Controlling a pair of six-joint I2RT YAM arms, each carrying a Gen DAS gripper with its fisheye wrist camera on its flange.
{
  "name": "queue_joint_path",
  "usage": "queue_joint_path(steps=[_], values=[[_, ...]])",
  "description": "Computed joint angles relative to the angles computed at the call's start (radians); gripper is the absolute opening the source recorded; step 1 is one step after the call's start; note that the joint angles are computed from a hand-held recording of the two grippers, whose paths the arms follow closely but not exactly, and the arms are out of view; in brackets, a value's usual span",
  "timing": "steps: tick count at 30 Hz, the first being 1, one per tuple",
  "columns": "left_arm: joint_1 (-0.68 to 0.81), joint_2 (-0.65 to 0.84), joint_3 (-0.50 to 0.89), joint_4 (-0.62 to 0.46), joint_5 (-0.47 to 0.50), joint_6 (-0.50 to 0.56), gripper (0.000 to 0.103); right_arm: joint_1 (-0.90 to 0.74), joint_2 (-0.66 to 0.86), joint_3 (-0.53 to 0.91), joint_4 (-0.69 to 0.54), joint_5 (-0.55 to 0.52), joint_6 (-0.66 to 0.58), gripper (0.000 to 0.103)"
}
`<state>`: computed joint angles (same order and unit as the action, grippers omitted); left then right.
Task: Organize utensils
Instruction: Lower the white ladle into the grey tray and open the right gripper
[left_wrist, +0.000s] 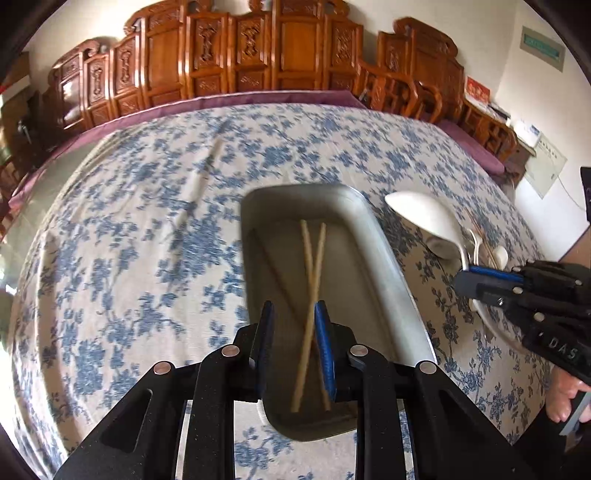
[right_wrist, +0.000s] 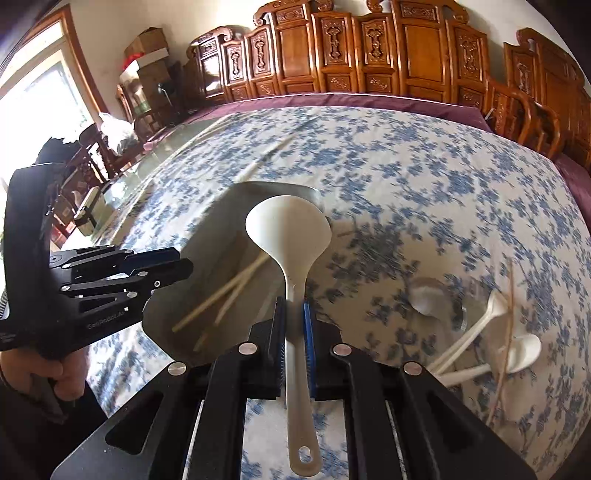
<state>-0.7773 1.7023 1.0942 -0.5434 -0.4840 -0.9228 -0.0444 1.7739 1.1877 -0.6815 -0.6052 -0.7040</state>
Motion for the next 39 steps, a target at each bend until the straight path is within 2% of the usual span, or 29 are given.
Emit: queue_joint_path(steps=[9, 21, 31, 39], values=[[0.035, -0.115, -0.096, -0.015, -0.059, -0.023, 0.021, 0.141, -0.004, -0.017, 0.074, 0.023, 0.127, 0.011], [0.067, -0.168, -0.15, -0.014, -0.072, -0.023, 0.021, 0.262, 0.145, 0.042, 0.166, 0.083, 0.309, 0.011], [0.053, -0.182, -0.143, -0.014, -0.083, -0.024, 0.021, 0.283, 0.147, -0.001, 0.21, 0.11, 0.279, 0.012], [0.021, -0.159, -0.099, -0.036, -0.102, -0.032, 0.021, 0.24, 0.047, -0.05, 0.183, 0.068, 0.211, 0.012]])
